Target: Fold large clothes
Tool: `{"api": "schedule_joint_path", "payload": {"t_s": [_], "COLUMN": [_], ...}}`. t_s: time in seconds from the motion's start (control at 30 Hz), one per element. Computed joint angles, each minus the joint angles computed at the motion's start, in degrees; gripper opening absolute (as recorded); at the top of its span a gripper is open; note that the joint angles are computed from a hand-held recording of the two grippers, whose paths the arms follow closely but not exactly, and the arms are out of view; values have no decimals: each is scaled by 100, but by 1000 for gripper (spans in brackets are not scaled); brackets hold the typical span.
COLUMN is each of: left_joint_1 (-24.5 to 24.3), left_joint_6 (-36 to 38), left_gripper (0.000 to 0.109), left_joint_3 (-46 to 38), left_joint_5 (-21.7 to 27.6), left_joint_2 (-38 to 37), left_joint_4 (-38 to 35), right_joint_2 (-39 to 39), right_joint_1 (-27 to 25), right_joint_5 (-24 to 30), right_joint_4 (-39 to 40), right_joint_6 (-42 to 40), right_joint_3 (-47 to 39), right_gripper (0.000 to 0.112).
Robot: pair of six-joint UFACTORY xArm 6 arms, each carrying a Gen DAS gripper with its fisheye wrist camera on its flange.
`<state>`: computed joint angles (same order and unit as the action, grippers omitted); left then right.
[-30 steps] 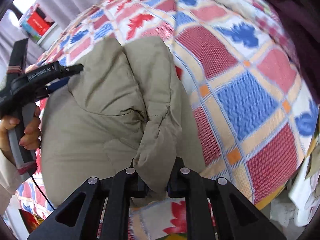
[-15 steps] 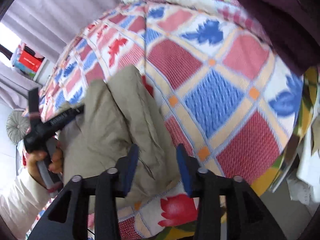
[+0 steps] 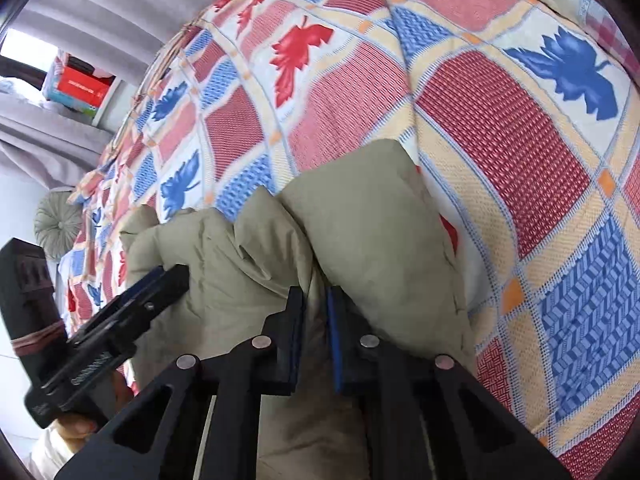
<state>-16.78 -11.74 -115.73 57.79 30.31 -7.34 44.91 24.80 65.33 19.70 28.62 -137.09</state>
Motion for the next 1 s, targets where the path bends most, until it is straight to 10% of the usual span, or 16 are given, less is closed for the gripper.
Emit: {"api": "schedule_joint_path", "payload": {"t_s": [0.73, 0.8, 1.0], "left_joint_1": [269, 323, 444], "left_joint_6": [-167, -204, -399], "left_gripper": [67, 88, 99], "left_joint_3": [1047, 1236, 1985], "left_joint_5": [874, 947, 758], "left_joint_2": [-1409, -1564, -2132], "left_joint_4": [319, 290, 342], "right_joint_2": [-293, -280, -314], "right_joint_1": [67, 69, 92], "right_joint_5": [88, 110, 218], "right_joint_4": [-132, -135, -116], "right_joint_6": [-6, 21, 66], "right_joint_3": [536, 495, 403], "right_gripper": [14, 14, 14]}}
